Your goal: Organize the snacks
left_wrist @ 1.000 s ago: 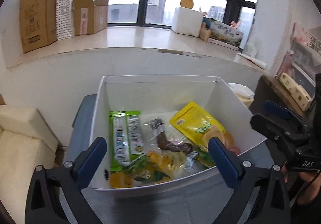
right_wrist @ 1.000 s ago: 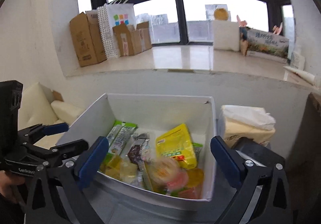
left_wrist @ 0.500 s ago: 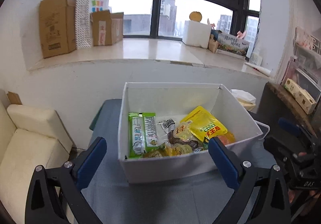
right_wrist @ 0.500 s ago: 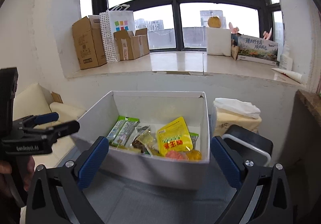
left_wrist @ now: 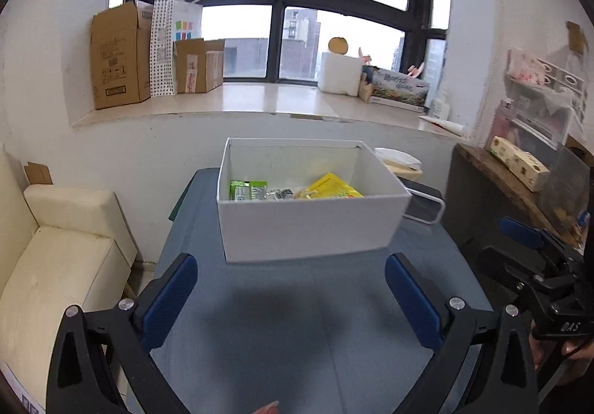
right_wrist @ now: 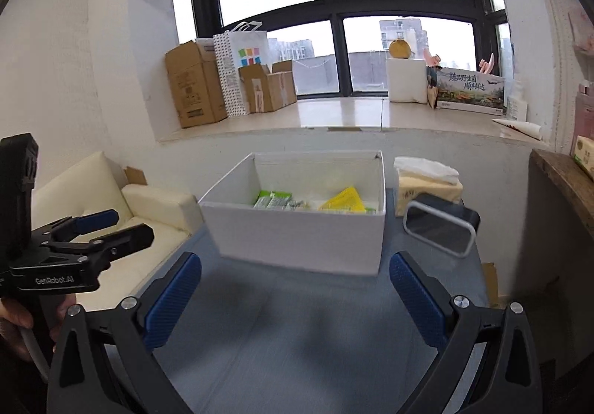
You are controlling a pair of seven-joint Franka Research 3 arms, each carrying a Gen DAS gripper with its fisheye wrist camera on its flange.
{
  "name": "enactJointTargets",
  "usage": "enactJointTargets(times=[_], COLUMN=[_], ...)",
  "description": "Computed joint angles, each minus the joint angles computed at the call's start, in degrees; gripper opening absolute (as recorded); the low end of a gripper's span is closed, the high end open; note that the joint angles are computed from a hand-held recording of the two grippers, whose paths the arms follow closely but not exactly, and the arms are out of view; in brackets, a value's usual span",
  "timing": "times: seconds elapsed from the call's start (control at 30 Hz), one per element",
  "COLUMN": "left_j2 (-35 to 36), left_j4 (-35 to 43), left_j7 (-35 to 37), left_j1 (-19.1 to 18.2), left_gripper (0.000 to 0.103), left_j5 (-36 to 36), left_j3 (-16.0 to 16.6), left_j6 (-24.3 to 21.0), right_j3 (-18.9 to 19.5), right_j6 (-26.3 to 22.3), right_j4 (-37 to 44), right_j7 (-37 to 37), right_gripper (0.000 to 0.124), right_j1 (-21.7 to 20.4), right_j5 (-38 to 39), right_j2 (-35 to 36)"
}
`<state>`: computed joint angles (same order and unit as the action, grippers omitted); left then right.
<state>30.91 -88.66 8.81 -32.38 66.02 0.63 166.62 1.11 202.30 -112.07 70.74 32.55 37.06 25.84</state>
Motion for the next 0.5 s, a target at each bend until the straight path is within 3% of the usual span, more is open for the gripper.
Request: enactJointTargets(times=[0.07, 0.13, 0.4, 0.5], left_j2=[-2.6, -4.5, -9.1, -9.9], left_j4=[-3.2, -5.6, -10.8, -11.6], left_j7=[-3.4, -5.6, -14.1, -15.2], left_j1=[-2.2, -2.4, -0.2, 1.3], left_gripper=[0.103, 0.103, 0.103, 0.103], left_j5=[3.7, 6.3, 14.9, 16.2], left_j3=[1.1, 0.2, -4.0, -5.7], left_j6=[-1.4, -2.3, -3.0, -3.8], right_j3=[3.1, 5.2, 7.3, 5.2], right_j6=[2.0, 3.9, 6.7, 7.0], right_j4=[-3.7, -7.1, -12.4, -12.3], right_j7=[1.7, 3.4, 7.5, 4.5], right_gripper=[0.103, 0.103, 0.103, 0.103], right_j1=[-2.3, -3.6, -3.7, -0.9], right_j5=[-2.8, -5.1, -7.0, -3.3], right_j2=[-1.9, -3.4, -5.9, -6.2])
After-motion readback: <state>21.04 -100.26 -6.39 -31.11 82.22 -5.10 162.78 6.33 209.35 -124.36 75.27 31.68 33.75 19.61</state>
